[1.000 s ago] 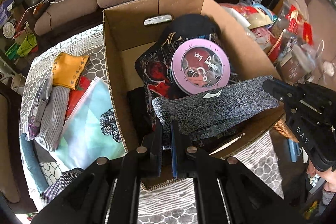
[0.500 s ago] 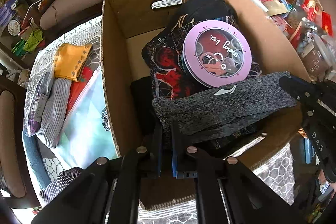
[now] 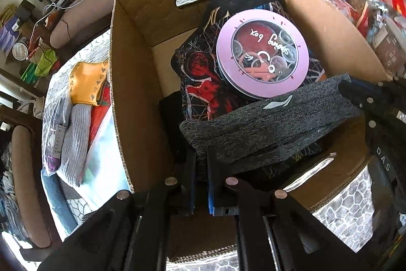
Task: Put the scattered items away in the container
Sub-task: 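Lower the grey headband with both tools onto the clothes beside the tin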
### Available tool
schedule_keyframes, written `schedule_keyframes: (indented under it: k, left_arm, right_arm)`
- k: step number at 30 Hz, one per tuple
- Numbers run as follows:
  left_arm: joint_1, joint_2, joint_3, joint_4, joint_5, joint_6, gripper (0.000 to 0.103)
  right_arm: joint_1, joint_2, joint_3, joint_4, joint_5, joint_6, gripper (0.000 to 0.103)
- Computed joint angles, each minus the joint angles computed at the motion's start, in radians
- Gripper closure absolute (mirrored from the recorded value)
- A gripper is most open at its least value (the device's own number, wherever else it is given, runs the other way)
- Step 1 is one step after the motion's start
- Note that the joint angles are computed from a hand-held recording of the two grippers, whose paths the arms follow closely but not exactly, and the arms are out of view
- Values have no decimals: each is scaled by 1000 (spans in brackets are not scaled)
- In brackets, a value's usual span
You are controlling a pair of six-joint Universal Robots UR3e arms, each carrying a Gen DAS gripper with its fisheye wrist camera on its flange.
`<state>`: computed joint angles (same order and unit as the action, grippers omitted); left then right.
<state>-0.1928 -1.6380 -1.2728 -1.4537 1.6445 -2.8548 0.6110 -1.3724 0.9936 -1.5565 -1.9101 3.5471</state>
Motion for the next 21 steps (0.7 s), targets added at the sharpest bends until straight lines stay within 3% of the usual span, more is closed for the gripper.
schedule_keyframes:
  k: [21]
  left_arm:
    - [-38, -46, 41, -11, 64, -20, 96]
  right_arm:
    - [-41, -7, 29, 3, 35, 5, 98]
